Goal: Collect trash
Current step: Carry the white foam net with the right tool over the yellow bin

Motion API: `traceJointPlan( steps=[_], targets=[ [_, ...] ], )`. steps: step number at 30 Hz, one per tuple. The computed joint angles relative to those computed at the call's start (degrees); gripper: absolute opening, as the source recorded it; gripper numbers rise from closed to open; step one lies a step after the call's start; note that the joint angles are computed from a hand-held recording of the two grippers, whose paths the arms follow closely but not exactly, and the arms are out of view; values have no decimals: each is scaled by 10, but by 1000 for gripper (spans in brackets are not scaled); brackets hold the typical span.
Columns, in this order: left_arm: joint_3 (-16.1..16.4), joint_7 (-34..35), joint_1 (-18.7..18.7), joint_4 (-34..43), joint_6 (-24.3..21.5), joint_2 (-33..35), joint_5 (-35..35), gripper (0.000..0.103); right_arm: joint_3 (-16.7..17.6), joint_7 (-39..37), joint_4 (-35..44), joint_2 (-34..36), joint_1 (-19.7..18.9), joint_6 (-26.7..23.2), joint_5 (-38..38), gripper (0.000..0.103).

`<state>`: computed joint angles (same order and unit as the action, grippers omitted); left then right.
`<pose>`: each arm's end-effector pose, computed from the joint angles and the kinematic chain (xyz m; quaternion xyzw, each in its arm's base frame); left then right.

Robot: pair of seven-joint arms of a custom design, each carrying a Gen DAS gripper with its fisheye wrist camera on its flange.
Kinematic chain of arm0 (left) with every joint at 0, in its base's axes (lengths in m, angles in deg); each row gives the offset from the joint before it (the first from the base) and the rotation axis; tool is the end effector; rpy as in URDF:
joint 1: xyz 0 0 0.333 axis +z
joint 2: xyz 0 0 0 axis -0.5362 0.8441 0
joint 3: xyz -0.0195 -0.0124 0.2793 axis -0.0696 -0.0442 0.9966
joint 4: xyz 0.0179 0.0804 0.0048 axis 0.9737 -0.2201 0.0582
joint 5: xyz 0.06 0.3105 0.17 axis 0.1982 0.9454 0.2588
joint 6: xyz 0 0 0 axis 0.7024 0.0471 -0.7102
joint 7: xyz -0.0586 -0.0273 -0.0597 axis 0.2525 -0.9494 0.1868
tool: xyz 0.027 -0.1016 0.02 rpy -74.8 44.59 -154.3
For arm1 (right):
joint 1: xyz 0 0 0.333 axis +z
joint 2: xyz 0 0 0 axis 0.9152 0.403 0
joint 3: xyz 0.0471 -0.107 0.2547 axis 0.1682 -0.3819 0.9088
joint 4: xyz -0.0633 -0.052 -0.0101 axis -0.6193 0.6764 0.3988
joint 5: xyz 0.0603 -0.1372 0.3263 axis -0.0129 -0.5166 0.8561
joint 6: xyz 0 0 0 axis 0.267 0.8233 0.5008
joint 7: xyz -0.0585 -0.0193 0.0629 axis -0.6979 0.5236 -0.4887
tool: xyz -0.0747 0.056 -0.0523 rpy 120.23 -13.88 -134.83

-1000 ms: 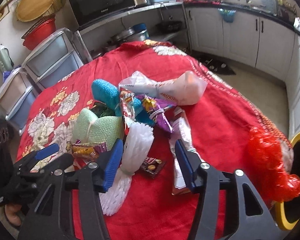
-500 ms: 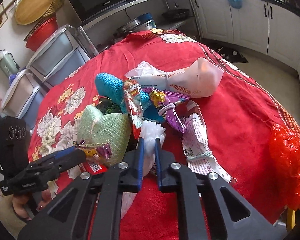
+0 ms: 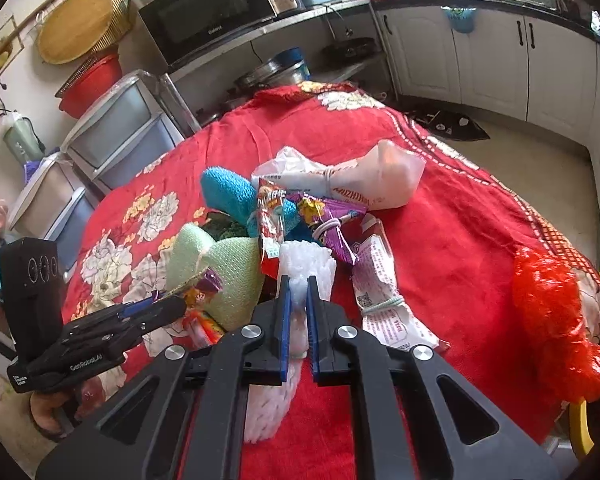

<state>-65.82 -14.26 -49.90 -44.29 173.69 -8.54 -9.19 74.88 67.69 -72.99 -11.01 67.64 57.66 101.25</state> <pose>0.3921 -0.3170 0.5270 -0.8298 0.3973 -0.3282 0.2141 0.6017 0.0932 0.5341 -0.8716 0.2847 0.0723 0.3924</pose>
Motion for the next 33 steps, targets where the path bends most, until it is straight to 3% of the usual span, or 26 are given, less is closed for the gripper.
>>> traceJointPlan(
  steps=[9,16,33],
  targets=[
    [-12,40,-12,58,-63,14,24,18,-9,-16,2,-16,-23,-19,40,7],
    [-10,74,-26,141,-84,71,57,18,-19,-22,22,-17,-45,-21,78,7],
    [67,205,-131,443,-86,305,94,18,-10,35,200,93,-144,27,119,7]
  ],
)
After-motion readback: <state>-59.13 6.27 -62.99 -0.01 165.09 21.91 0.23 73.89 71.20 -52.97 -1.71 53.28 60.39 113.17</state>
